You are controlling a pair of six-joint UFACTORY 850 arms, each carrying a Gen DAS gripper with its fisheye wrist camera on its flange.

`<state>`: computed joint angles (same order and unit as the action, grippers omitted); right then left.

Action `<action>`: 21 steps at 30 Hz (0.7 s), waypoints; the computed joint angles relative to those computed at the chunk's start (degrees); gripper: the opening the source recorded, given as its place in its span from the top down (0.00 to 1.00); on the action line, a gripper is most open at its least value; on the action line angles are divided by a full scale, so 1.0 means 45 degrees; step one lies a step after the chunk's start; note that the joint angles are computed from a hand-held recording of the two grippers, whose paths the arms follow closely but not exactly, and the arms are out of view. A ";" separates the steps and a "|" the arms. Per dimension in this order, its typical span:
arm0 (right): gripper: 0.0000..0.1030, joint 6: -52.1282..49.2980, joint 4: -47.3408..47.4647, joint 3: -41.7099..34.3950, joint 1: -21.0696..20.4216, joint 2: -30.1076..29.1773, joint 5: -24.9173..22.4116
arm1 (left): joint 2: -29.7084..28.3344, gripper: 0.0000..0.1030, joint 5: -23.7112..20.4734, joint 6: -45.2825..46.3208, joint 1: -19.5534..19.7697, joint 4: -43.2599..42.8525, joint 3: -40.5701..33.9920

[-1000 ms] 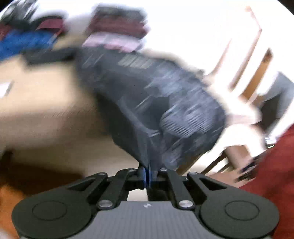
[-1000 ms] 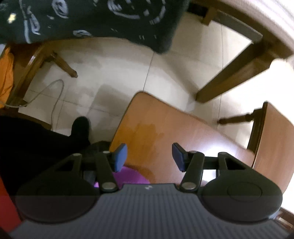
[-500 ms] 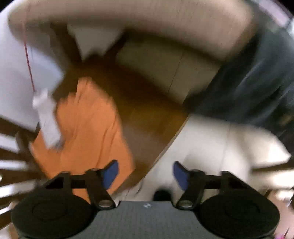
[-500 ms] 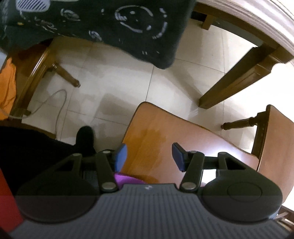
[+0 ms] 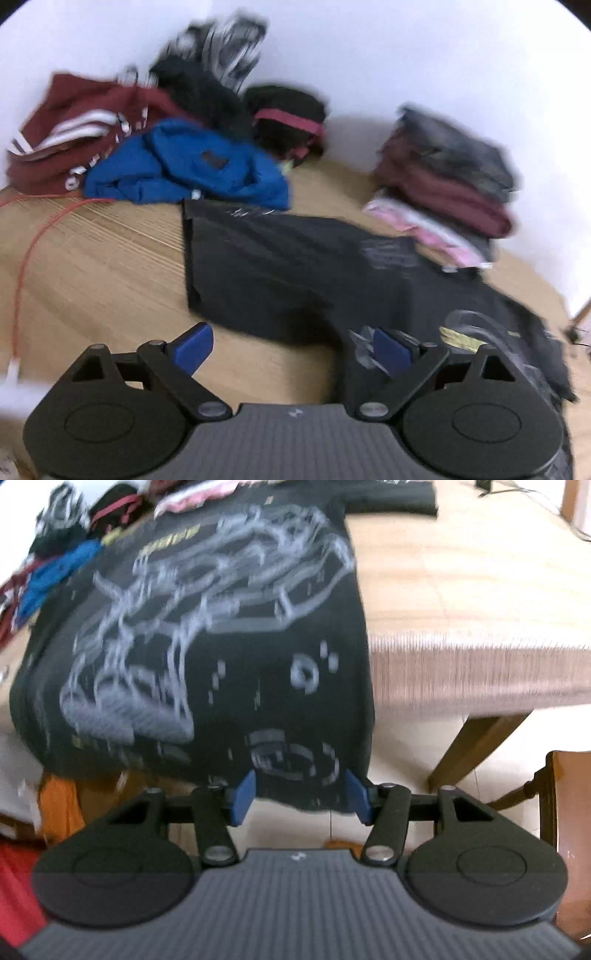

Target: Fold clothes

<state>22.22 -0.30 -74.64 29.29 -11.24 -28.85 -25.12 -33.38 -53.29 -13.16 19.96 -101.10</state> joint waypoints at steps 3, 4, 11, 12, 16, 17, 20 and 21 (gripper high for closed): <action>0.45 -0.0297 0.0413 -0.0447 -0.0188 -0.0233 0.0235 | -0.2201 0.22 -0.2499 0.0556 0.1036 -0.2823 -0.2741; 0.45 -0.0401 0.0557 -0.0599 -0.0249 -0.0314 0.0311 | -0.2486 0.13 -0.2476 -0.0069 0.1065 -0.2768 -0.3238; 0.42 -0.2955 0.3560 -0.3636 -0.0990 -0.2808 -0.1962 | -0.4822 0.78 -0.5375 -0.2027 0.0715 -0.1489 -0.6777; 0.42 -0.3208 0.3896 -0.4245 -0.1093 -0.3265 -0.2736 | -0.4738 0.96 -0.5216 -0.1931 0.0790 -0.1964 -0.6680; 0.43 -0.3807 0.4732 -0.5724 -0.1333 -0.4074 -0.4981 | -0.3354 0.97 -0.3158 -0.3106 0.0865 -0.1476 -0.4907; 0.44 -0.4034 0.5220 -0.5601 -0.1391 -0.3895 -0.5120 | -0.3208 0.97 -0.2946 -0.3181 0.0837 -0.0929 -0.4863; 0.43 -0.3085 0.6242 -0.5700 -0.1444 -0.3821 -0.6251 | -0.2911 0.97 -0.1866 -0.2911 0.0842 -0.0046 -0.4873; 0.43 -0.2444 0.6491 -0.5734 -0.1388 -0.3809 -0.6456 | -0.2982 0.97 -0.1677 -0.2526 0.0781 0.0221 -0.5167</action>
<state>11.22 28.92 -100.44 23.04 -28.38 -57.90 -38.54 -40.93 -64.66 -9.64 20.95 -124.36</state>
